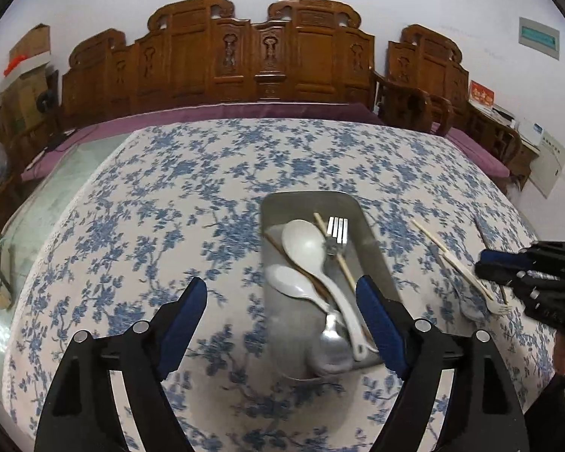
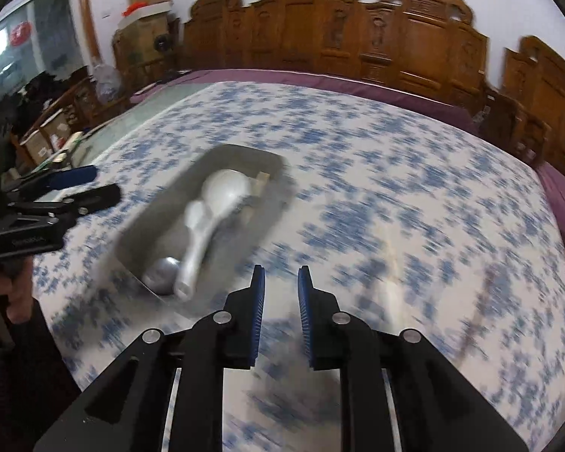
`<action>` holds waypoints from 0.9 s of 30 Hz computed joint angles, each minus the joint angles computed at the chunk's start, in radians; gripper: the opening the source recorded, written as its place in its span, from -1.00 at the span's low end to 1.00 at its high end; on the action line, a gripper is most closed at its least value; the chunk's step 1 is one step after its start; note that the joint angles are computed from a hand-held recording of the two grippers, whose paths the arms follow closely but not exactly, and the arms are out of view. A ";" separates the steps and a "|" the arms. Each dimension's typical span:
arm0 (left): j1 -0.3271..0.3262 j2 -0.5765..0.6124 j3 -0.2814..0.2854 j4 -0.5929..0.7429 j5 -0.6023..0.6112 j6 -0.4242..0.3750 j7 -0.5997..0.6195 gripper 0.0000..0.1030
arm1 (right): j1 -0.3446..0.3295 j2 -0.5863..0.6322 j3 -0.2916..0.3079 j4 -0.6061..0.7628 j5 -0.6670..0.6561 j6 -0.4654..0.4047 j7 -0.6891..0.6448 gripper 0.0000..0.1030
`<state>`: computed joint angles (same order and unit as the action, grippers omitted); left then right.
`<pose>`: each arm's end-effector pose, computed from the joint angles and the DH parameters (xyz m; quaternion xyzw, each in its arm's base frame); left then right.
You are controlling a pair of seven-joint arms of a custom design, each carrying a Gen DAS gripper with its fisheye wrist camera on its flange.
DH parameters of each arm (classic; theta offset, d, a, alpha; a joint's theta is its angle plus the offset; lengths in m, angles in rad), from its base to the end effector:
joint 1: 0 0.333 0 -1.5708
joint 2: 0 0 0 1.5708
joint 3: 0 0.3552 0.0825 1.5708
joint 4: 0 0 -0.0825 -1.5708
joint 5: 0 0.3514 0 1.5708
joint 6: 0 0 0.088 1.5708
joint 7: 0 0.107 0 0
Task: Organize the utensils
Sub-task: 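Move the right gripper to the pile and grasp a brown wooden chopstick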
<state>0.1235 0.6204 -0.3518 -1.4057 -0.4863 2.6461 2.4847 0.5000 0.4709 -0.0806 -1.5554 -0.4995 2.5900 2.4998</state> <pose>0.7504 -0.0847 0.4718 -0.4065 0.8234 -0.3621 0.1600 0.6461 0.3110 0.4866 -0.6197 0.7104 -0.2274 0.2442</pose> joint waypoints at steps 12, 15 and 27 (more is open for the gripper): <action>0.035 -0.151 -0.102 -0.248 -0.188 0.101 0.243 0.57 | -0.071 -0.221 0.008 -0.362 -0.176 -0.010 0.249 -0.61; 0.012 -0.173 -0.084 -0.275 -0.212 0.086 0.259 0.57 | -0.098 -0.217 0.023 -0.389 -0.168 -0.018 0.275 -0.61; -0.083 -0.216 -0.016 -0.357 -0.199 0.087 0.229 0.57 | -0.167 -0.162 0.033 -0.394 -0.032 -0.015 0.202 -0.61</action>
<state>0.0401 0.4044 -0.3682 -1.7630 -0.6858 2.7334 2.7141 0.3335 0.3085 -0.0473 -1.9494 -0.5319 2.5748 2.7022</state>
